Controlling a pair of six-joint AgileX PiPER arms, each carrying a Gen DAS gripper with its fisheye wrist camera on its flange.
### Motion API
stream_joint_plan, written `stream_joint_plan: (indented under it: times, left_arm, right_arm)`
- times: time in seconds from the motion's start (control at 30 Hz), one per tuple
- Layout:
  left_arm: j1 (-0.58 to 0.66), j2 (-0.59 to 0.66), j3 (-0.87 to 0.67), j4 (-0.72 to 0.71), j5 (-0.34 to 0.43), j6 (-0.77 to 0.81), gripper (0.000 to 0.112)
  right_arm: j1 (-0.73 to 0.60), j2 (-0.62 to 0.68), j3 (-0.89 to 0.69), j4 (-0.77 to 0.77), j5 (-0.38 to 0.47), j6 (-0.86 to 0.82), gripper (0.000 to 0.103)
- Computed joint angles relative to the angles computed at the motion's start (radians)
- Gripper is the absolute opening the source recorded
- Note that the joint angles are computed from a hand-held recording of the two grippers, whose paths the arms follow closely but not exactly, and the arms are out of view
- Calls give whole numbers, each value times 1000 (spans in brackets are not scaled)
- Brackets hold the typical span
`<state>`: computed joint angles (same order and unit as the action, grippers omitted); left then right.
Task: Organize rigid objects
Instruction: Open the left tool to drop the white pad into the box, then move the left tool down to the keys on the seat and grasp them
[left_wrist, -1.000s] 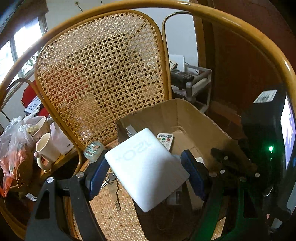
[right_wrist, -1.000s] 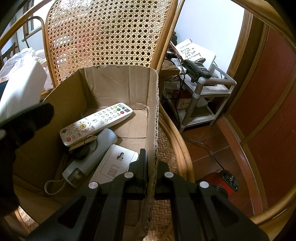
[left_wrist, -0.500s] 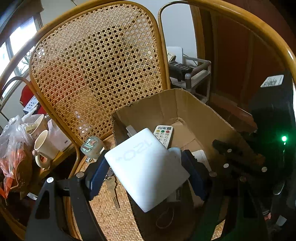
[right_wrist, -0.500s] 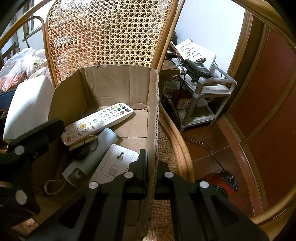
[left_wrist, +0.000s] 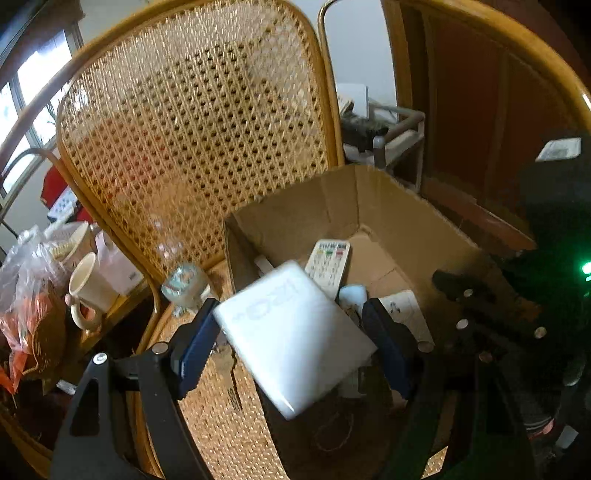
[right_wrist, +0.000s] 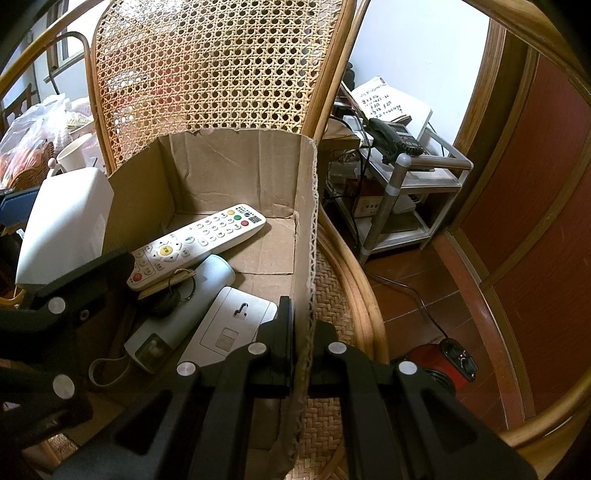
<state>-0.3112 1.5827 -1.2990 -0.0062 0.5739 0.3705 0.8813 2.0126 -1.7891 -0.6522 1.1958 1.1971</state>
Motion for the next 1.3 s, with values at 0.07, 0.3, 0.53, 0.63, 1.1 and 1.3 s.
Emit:
stream_joint_plan:
  times: [0.07,0.3,0.53,0.63,1.1,1.3]
  left_arm:
    - [-8,-32,34,40,-60,-31,79]
    - [23,-47,35,111,-109,-91,92]
    - [122,17,-37,141,-84,-136,100]
    - [175,75,-102,114,-41,-135,100]
    - [280,325,-307,57,36,-89,100]
    - [288,472,-452,85,176,-106,100]
  right_arm:
    - [1,1,-2,3,0,1,6]
    - [0,10,-13,6,0,-1,6]
    - [0,6,-9,7,-2,-1,6]
    - [0,9,-12,7,-1,-1,6]
    - [0,6,-7,6,-4,0,6]
    - [-1,1,2,3,-10,2,6]
